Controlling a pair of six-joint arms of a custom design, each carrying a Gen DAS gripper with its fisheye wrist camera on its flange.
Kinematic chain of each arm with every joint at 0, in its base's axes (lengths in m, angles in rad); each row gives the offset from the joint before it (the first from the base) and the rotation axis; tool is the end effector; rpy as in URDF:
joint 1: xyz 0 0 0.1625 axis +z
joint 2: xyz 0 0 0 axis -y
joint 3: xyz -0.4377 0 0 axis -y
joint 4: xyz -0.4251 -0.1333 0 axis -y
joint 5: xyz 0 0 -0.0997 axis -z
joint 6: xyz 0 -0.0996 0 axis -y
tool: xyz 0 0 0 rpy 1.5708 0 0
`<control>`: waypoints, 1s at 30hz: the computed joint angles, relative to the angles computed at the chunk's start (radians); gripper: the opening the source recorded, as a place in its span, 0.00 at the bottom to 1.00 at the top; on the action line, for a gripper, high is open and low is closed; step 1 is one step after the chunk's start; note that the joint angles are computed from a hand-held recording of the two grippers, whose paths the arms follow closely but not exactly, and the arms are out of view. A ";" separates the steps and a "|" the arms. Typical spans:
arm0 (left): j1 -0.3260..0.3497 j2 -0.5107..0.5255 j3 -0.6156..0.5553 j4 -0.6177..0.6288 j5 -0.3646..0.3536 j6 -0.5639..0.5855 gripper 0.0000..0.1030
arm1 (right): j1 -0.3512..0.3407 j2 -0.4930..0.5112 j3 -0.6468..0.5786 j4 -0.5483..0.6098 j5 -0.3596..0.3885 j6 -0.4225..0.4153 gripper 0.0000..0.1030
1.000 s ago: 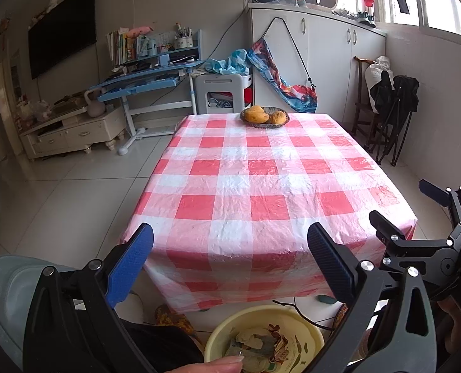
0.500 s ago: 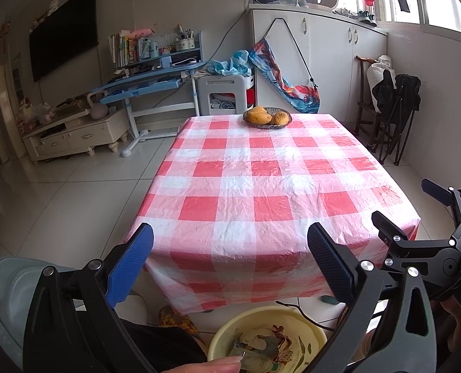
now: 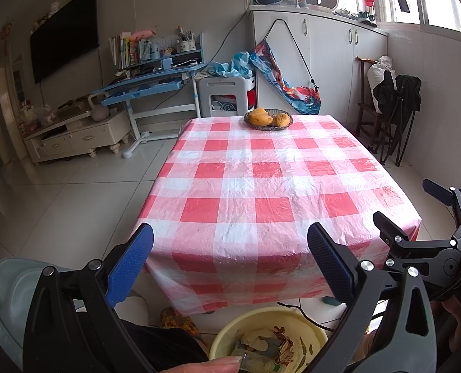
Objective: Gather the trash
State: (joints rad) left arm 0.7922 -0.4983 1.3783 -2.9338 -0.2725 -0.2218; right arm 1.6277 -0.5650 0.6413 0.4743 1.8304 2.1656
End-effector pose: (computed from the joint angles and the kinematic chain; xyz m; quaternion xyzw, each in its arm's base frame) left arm -0.3678 -0.6992 0.0666 0.0736 0.7834 -0.4487 0.4237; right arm 0.1544 -0.8160 0.2291 0.3724 -0.7837 0.3838 0.3160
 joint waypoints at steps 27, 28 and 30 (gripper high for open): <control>0.000 0.002 0.001 -0.010 0.002 0.010 0.93 | 0.000 -0.002 -0.001 -0.002 -0.002 -0.020 0.92; 0.000 0.002 0.001 -0.009 0.002 0.009 0.93 | 0.000 -0.002 -0.001 -0.002 -0.002 -0.020 0.92; 0.000 0.000 0.001 -0.006 0.003 0.007 0.93 | 0.000 -0.003 0.000 -0.004 -0.002 -0.022 0.92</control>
